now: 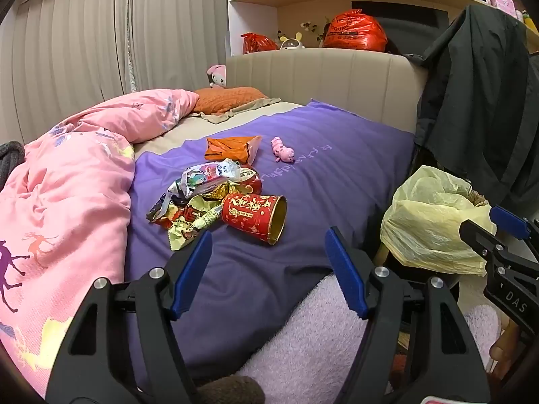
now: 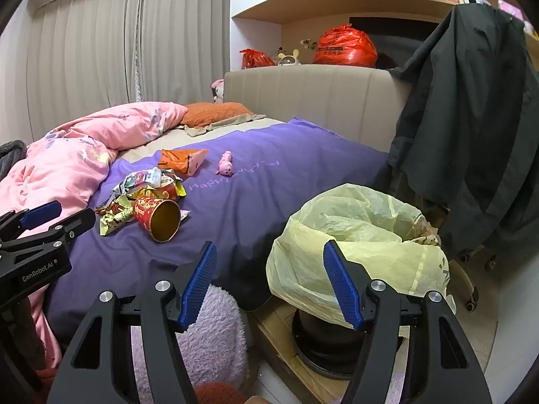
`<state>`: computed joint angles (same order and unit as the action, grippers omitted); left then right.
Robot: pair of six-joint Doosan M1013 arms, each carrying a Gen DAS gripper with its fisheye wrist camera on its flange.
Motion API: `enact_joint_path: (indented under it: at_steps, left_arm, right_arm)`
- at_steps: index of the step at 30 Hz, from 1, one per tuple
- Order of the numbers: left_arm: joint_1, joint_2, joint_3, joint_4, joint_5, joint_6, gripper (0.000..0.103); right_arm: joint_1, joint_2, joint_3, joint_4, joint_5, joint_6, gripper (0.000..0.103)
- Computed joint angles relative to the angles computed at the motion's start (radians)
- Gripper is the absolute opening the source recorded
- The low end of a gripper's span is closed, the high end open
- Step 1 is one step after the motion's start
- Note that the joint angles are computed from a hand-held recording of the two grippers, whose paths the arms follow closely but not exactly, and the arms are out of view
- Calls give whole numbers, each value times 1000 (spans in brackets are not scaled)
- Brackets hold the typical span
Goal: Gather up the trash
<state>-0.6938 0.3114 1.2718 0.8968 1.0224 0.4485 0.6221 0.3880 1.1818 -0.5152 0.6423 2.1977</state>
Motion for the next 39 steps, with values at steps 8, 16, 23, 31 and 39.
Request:
enact_joint_path:
  at_steps: [8, 16, 23, 31, 39]
  left_arm:
    - [-2, -3, 5, 1, 1, -4, 66]
    - [0, -3, 4, 0, 1, -2, 66]
    - [0, -3, 5, 0, 0, -2, 66]
    - [-1, -6, 7, 2, 1, -4, 66]
    - [-1, -6, 7, 2, 2, -4, 66]
  right_arm:
    - [1, 1, -2, -4, 6, 3, 62]
    - [-1, -2, 2, 0, 1, -2, 62]
    - [-1, 0, 3, 0, -2, -1, 62]
    - [-2, -1, 5, -1, -4, 0, 62]
    - [-3, -2, 9, -3, -8, 0, 62]
